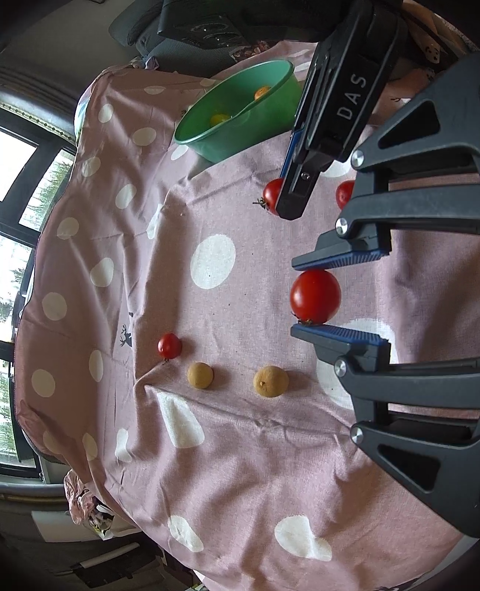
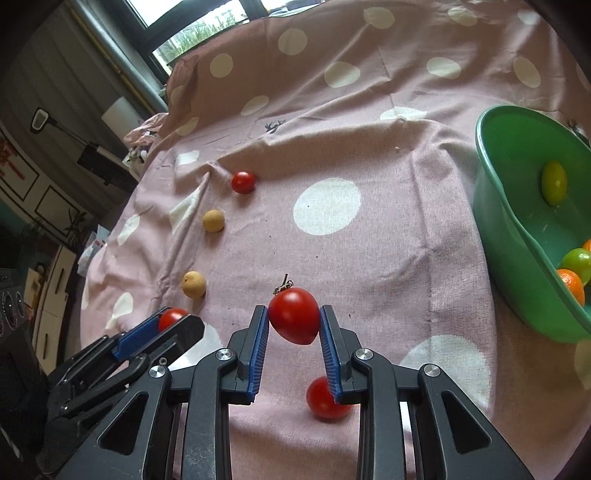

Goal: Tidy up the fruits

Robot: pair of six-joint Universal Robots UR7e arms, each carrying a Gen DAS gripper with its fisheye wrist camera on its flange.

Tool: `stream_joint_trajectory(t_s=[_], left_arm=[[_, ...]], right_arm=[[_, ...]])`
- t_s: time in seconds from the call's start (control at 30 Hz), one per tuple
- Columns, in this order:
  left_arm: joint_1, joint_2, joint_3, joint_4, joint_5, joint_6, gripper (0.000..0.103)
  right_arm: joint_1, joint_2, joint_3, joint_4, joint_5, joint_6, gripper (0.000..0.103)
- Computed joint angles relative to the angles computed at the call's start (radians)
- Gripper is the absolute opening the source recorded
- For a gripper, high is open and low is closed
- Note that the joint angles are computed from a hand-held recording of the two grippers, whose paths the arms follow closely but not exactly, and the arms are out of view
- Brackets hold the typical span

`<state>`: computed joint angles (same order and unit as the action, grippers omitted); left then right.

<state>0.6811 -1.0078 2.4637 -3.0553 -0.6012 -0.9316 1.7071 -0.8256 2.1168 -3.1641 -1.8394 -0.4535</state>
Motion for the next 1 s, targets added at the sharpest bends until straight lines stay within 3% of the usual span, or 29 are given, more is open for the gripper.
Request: stream_joint_trajectory(t_s=[0.4, 0.7, 1.0], left_arm=[[-0.028, 0.054, -0.087, 0.019, 0.011, 0.026, 0.029], [-0.049, 0.151, -0.193, -0.094, 0.008, 0.160, 0.029], [-0.047, 0.241, -0.317, -0.163, -0.027, 0.315, 0.029]], right_arm=[[-0.027, -0.080, 0.011, 0.005, 0.070, 0.028, 0.029], [-0.061, -0.165, 0.036, -0.031, 0.126, 0.036, 0.029], [-0.100, -0.240, 0.064, -0.151, 0.128, 0.045, 0.029]])
